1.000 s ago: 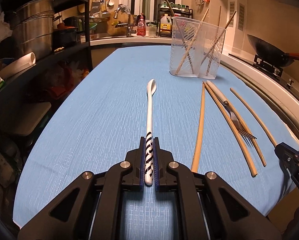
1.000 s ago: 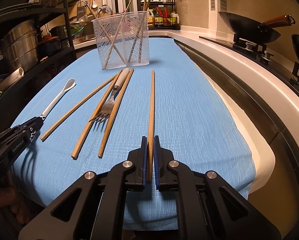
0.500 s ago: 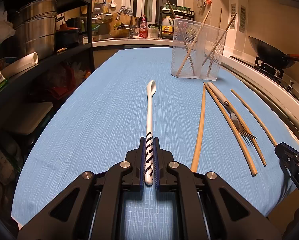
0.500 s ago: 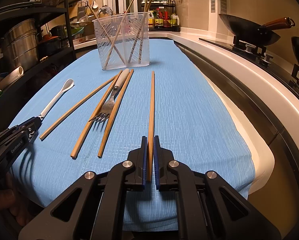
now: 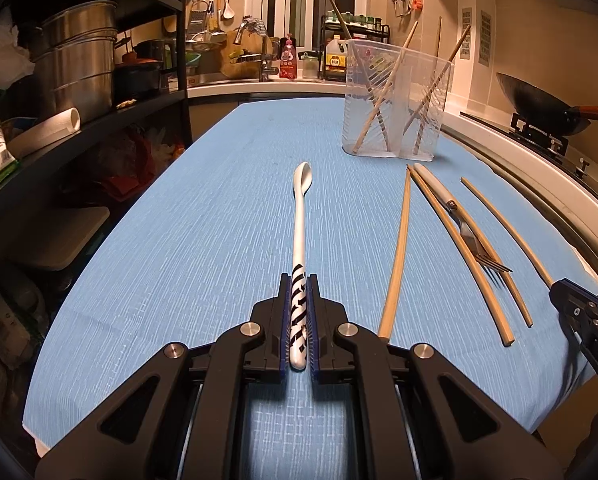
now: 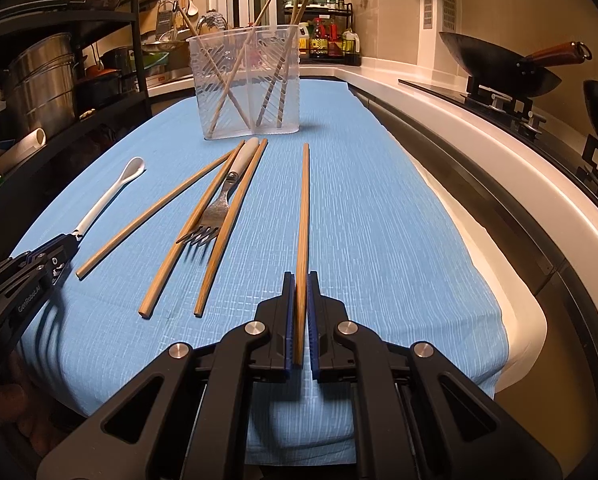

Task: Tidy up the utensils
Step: 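Lift the spoon with the left tool while the right tool lifts its chopstick, then carry the spoon and chopstick over the clear container with both tools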

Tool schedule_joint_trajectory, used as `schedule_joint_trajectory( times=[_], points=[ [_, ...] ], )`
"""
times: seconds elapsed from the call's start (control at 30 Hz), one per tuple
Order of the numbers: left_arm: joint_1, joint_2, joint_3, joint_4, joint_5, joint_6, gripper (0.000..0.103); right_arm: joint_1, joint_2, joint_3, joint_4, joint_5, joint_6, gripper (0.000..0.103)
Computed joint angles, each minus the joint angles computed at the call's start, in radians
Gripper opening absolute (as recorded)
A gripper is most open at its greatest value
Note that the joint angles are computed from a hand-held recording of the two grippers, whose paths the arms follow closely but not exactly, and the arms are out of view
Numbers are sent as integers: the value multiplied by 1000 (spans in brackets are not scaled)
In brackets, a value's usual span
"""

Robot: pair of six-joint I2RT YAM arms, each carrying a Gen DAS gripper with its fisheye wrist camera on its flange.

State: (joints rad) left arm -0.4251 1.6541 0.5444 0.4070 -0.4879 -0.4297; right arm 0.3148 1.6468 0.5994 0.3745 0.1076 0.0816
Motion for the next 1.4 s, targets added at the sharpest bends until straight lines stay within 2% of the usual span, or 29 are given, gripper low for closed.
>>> schedule_joint_trajectory(
  times=[0.3, 0.43, 0.8, 1.03, 1.17, 1.23, 1.4],
  points=[
    [-24, 15, 0, 18, -45, 6, 7, 34, 11, -12, 38, 70, -31, 5],
    [-31, 9, 5, -1, -73, 8, 7, 18, -3, 2, 0, 55, -23, 5],
    [-79, -174, -54, 27, -191, 109, 6, 4, -224, -3, -85, 102, -98, 5],
    [-67, -298, -60, -1, -185, 164, 6, -6, -337, 45, -162, 96, -124, 5],
    [-42, -365, -26, -49, -147, 209, 6, -19, -334, 124, -214, 73, -115, 5],
    [-3, -397, 11, -107, -93, 208, 6, -29, -323, 175, -244, 50, -109, 5],
    [140, -407, 158, -300, 133, 185, 6, -58, -273, 361, -401, -24, -85, 5]
  ],
)
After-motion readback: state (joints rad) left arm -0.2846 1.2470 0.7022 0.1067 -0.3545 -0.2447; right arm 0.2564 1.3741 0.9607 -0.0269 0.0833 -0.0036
